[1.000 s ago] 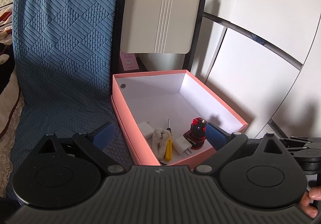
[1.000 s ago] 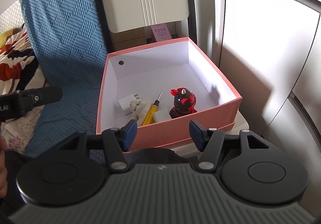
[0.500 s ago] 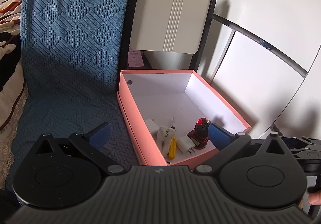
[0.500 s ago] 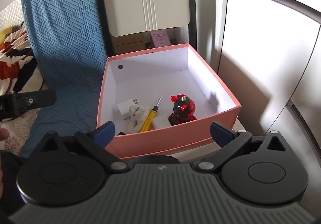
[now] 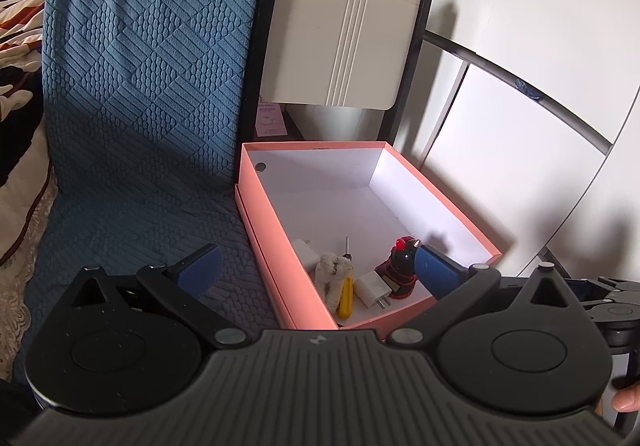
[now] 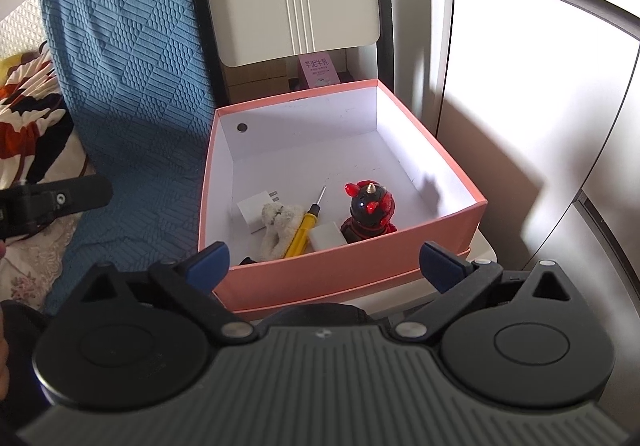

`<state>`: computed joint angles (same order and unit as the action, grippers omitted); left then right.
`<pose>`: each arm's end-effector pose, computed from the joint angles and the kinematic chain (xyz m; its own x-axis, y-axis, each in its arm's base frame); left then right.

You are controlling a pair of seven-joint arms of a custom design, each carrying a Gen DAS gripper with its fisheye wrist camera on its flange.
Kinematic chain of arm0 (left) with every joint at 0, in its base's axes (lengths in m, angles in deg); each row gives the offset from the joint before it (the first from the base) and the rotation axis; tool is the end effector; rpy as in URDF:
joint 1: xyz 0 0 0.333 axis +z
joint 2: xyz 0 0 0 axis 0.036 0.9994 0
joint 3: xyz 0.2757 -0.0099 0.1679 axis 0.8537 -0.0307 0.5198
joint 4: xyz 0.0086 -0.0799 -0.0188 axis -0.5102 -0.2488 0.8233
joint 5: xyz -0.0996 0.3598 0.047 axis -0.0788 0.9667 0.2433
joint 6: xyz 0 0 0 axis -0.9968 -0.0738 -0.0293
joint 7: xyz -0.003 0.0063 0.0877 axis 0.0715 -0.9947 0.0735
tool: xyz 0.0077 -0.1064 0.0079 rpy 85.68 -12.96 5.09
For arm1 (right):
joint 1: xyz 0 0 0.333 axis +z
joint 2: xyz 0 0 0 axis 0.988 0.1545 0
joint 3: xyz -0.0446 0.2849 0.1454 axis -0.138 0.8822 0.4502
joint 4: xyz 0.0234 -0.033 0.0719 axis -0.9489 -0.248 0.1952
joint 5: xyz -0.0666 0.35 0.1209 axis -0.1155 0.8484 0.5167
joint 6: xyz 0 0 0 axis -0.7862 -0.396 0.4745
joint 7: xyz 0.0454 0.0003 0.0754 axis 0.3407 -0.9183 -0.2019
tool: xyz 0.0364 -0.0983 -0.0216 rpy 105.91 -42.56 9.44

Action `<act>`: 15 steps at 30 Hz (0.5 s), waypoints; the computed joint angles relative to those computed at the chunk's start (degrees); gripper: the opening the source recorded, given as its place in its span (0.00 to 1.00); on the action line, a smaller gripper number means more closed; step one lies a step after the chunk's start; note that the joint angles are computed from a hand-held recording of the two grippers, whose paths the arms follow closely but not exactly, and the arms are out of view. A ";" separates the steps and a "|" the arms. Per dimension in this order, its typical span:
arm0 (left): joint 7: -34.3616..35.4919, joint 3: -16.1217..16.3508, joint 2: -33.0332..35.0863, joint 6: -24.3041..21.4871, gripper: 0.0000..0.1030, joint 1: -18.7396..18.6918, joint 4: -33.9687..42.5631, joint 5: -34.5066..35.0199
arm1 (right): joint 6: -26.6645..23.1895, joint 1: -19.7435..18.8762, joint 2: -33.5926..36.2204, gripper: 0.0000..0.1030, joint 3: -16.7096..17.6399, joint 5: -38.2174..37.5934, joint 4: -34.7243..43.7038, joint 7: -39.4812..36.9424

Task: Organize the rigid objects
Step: 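Raise both open tools away from the pink box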

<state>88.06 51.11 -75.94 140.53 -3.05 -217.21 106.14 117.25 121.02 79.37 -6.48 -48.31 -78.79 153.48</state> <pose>0.4100 -0.2815 0.5697 0.0938 -0.9654 0.2435 -0.5540 -0.2538 -0.7929 0.4810 0.4816 0.6188 0.2843 -0.9520 -0.1131 -0.6924 -0.1223 -0.7110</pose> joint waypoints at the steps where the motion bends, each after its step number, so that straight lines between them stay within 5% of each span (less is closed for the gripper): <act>1: -0.16 -0.16 0.00 -0.05 1.00 0.07 0.03 0.28 | 0.01 0.03 -0.05 1.00 -0.02 -0.05 -0.08 0.11; 15: -2.58 -0.52 -0.12 -1.40 1.00 0.12 0.25 2.84 | -0.37 0.18 0.32 1.00 0.08 0.36 0.31 0.03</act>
<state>85.49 50.60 -76.06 139.12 -2.93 -216.96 108.98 116.88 121.20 79.68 -6.40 -47.95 -78.47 153.51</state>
